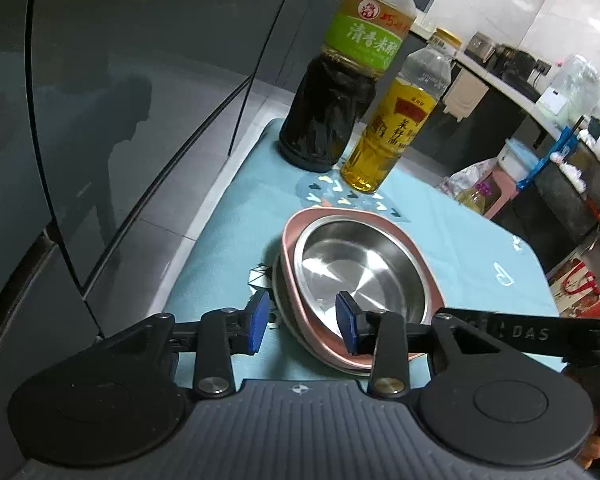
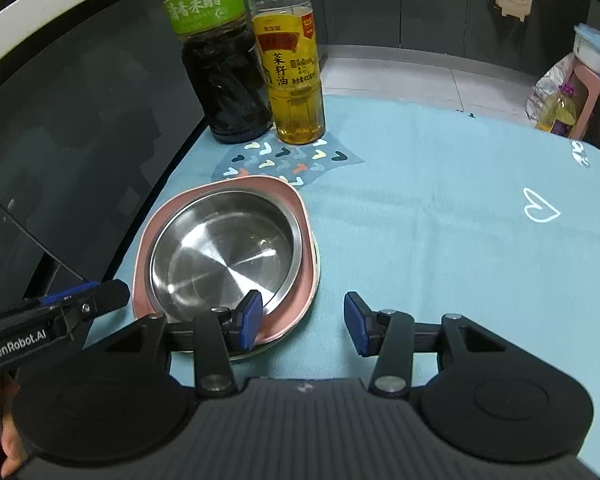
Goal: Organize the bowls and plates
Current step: 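Close both grippers on the rims of the pink dish and green plate stack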
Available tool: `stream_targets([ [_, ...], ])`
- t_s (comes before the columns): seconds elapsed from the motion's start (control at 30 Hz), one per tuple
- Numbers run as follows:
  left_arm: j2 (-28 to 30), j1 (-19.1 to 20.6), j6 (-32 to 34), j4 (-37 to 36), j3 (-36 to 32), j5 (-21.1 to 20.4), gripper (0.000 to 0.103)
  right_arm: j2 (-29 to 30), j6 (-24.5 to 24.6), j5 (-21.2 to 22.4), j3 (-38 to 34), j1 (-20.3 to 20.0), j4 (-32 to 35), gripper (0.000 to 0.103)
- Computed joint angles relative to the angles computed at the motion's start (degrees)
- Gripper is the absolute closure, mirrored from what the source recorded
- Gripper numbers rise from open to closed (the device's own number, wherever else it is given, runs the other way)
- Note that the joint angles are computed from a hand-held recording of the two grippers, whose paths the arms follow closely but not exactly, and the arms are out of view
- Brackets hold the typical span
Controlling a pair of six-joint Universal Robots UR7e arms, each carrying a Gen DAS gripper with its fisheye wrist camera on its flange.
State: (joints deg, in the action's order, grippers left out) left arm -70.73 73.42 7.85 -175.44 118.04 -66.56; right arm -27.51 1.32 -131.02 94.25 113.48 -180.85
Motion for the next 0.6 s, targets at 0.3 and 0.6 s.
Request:
stream_targets([
  [0.3, 1.1, 0.2, 0.4, 2.9, -0.7, -0.4, 0.060, -0.6, 3.9, 1.6, -0.6, -0.9, 5.2, 0.062],
  [0.6, 2.2, 0.8, -0.9, 5.1, -1.8, -0.5, 0.057, -0.6, 4.0, 2.0, -0.7, -1.0, 5.3, 0.061],
])
